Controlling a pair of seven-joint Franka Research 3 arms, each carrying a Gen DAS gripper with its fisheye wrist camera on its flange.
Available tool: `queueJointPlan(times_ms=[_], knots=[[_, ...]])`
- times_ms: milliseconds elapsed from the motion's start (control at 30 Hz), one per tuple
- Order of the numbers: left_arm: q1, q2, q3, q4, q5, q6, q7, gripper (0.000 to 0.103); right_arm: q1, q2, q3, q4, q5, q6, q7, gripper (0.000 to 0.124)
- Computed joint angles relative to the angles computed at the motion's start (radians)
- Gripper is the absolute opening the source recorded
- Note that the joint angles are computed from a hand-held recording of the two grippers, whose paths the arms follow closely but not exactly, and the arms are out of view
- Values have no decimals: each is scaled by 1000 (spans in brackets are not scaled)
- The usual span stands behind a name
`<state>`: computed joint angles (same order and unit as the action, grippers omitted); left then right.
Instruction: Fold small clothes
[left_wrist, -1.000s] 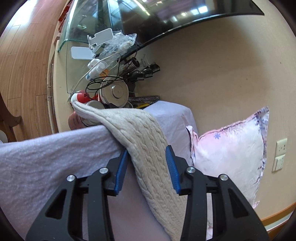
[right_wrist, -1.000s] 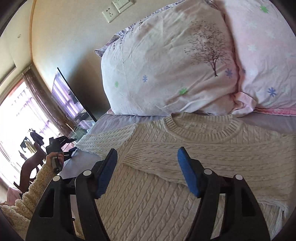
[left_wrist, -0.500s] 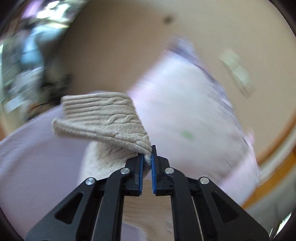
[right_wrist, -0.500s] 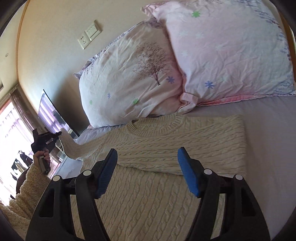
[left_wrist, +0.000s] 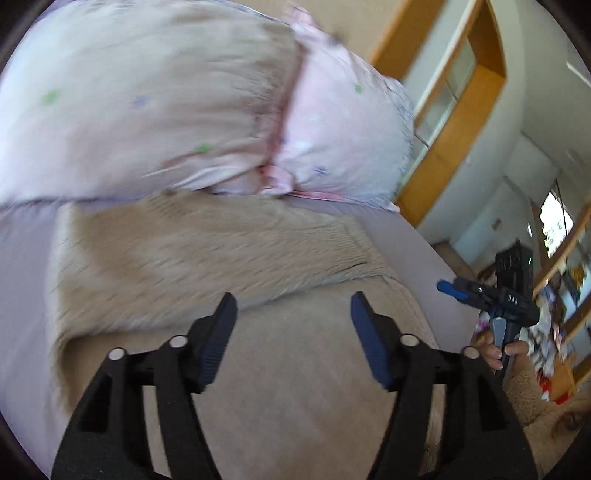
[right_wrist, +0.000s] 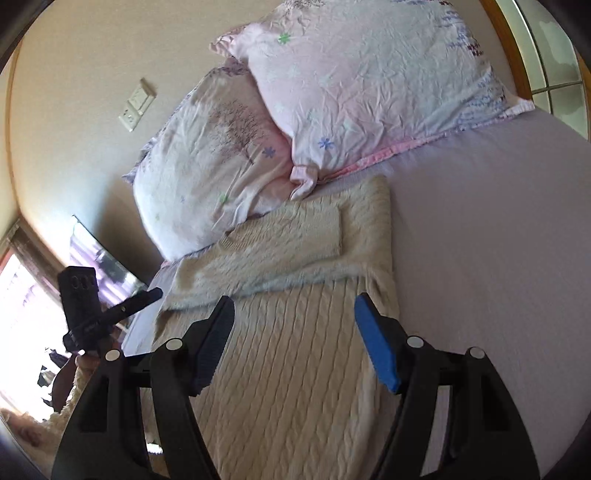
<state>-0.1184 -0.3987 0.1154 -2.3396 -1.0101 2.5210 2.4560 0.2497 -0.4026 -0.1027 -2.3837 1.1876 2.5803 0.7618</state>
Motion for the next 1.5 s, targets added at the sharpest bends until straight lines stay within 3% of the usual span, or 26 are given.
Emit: queueJointPlan(times_ms=[167, 267, 367, 533, 667, 733, 767, 800, 833, 867, 933, 1067, 1233, 1333, 1367, 1433, 1500], knots=[[108, -290, 132, -228, 111, -179, -35, 69, -22, -185, -81, -163, -71, -235, -20, 69], [179, -437, 223, -334, 207, -330, -57, 78, -59, -282, -116, -242, -140, -379, -19, 71], [244, -518, 253, -416, 282, -407, -95, 78, -104, -325, -111, -294, -190, -448, 21, 71], [245, -526, 229, -497, 304, -388, -118, 78, -121, -251, -90, -318, -180, -438, 64, 71], [172, -461, 231, -510, 192, -304, -103, 78, -85, -181, -137, -325, -21, -483, -57, 70], [137, -423, 241, -500, 130, -300, -86, 76, -86, -148, -150, -326, 60, -528, -132, 59], [132, -408, 232, -496, 113, -298, -82, 68, -94, -134, -141, -325, 89, -540, -158, 42], [129, -390, 223, -488, 105, -309, -87, 47, -94, -125, -135, -324, 103, -541, -179, 20], [135, -369, 213, -477, 107, -332, -116, 32, -100, -126, -119, -329, 110, -539, -188, 11], [146, -351, 202, -468, 108, -346, -144, 6, -106, -129, -112, -333, 127, -547, -218, 9], [169, -339, 190, -459, 88, -365, -199, 6, -127, -151, -113, -333, 139, -573, -249, 9], [177, -400, 194, -428, 36, -389, -168, 6, -135, -191, -106, -271, 211, -578, -296, 8], [100, -282, 174, -231, -116, -242, -66, 6, -96, -76, -71, -27, 316, -470, -374, 8], [59, -77, 151, -42, -302, -104, -9, 6, -67, 113, -50, 207, 377, -412, -381, 8], [75, -5, 120, 21, -346, -69, -8, 6, -71, 191, -28, 294, 401, -370, -365, 8], [71, 158, 81, 170, -353, 29, -35, 6, -94, 351, 32, 466, 429, -263, -296, 8], [95, 316, 27, 311, -250, 100, -147, 6, -101, 468, 51, 574, 334, -180, -162, 8]])
